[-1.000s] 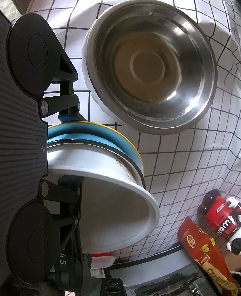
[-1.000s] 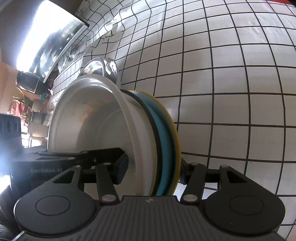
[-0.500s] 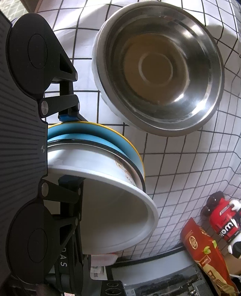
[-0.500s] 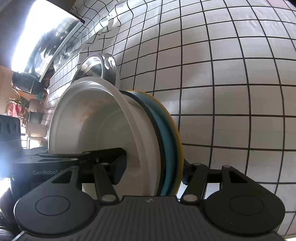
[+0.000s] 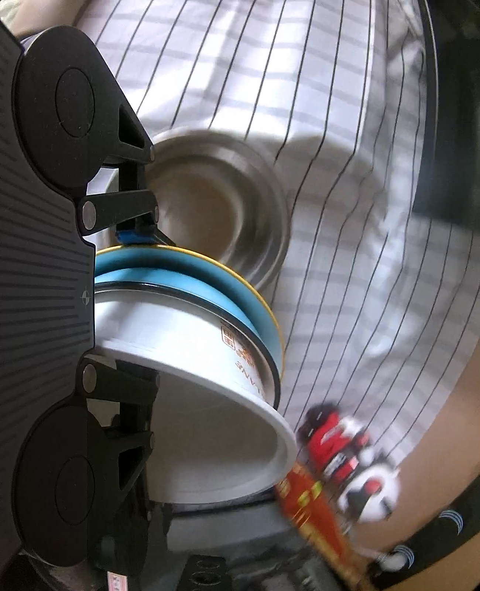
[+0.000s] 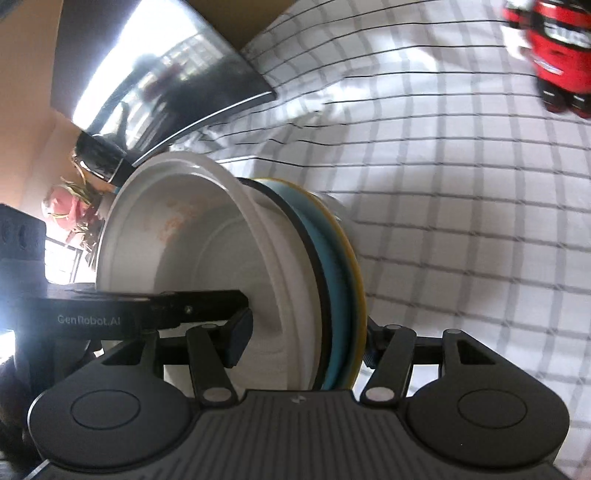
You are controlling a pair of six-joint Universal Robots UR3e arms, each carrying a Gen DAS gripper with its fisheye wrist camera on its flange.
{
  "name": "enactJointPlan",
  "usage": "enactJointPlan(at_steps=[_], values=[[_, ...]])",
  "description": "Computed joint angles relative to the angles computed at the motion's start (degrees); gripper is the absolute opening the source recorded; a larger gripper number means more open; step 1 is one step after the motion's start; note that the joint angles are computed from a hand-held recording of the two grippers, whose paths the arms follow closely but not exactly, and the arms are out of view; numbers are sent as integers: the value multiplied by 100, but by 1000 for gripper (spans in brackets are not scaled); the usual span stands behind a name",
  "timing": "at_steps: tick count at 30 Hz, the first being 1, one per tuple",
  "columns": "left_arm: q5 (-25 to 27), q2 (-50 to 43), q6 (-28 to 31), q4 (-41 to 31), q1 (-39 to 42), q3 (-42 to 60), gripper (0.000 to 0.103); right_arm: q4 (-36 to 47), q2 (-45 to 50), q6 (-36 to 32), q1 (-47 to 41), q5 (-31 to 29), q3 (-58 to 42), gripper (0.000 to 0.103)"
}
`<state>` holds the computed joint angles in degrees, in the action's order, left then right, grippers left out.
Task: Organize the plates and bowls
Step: 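Lift the stack with both grippers and lower it into the second steel bowl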
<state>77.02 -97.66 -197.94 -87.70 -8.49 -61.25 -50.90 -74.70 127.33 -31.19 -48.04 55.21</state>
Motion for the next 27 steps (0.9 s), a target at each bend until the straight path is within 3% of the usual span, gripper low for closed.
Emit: enactJointPlan(at_steps=[8, 13, 22, 27], values=[[-226, -53, 589, 154, 885, -794, 54, -1520, 436, 1433, 1161, -216, 510, 59], [-643, -119, 898, 284, 1267, -1143, 54, -2084, 473, 1851, 1454, -485, 648, 59], [-1085, -135, 1218, 46, 1768, -1230, 51, -2148, 1076, 2458, 1810, -690, -155, 54], [-1246, -192, 1290, -238, 1954, -1120, 39, -2106, 1209, 2791, 1865, -846, -501, 53]])
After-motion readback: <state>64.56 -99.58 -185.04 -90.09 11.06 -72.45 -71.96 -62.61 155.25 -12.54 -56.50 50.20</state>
